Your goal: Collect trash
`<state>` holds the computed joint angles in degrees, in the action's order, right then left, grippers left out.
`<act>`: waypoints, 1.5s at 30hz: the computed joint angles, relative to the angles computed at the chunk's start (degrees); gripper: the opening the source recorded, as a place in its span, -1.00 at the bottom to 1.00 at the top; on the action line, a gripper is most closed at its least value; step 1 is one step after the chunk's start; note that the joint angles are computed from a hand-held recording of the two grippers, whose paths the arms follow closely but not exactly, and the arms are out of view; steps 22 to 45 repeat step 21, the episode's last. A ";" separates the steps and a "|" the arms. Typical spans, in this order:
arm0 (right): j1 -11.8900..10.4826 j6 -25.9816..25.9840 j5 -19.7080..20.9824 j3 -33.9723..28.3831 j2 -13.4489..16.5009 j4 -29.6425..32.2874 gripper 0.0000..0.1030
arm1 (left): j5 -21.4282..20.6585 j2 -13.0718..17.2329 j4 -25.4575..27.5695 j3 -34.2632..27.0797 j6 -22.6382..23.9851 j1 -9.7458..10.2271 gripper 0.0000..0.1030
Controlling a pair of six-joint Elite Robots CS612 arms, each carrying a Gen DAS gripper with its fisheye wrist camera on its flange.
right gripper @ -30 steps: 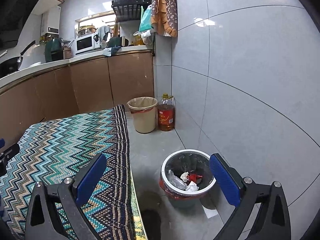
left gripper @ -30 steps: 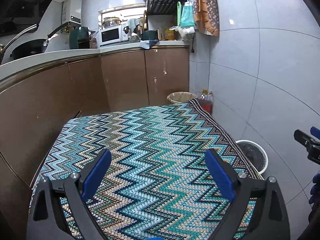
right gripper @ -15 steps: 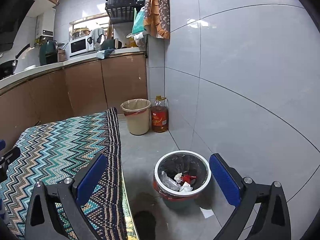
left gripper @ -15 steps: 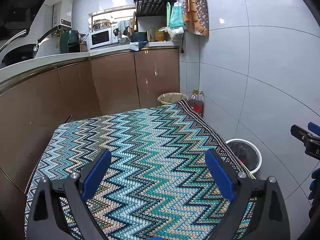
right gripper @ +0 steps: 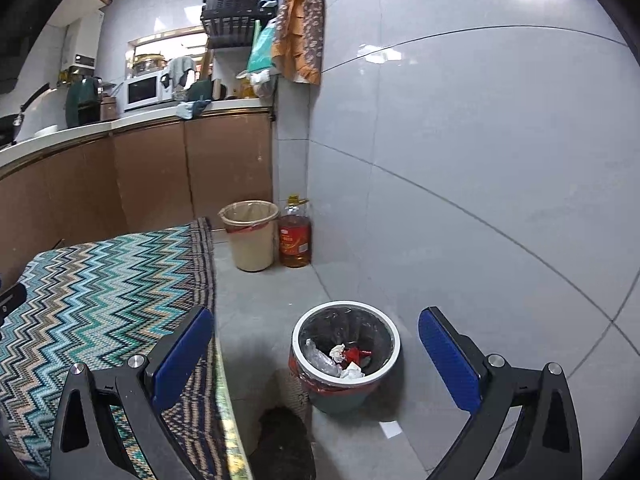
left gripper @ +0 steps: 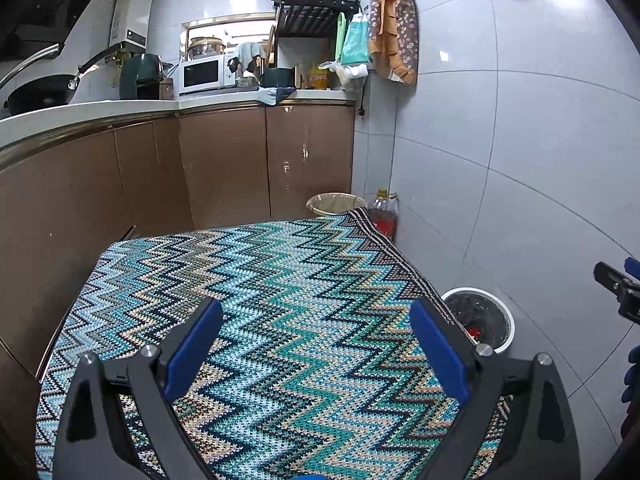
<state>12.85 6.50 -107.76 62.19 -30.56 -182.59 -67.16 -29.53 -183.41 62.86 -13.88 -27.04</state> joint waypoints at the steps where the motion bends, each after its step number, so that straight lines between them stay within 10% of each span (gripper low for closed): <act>1: -0.06 0.11 -0.43 0.23 -0.15 -0.17 1.00 | -0.22 0.02 -0.07 0.01 -0.12 0.05 0.84; 45: -0.57 0.40 2.46 -2.64 1.47 1.00 1.00 | 0.72 0.86 1.81 -2.52 2.20 -0.46 0.84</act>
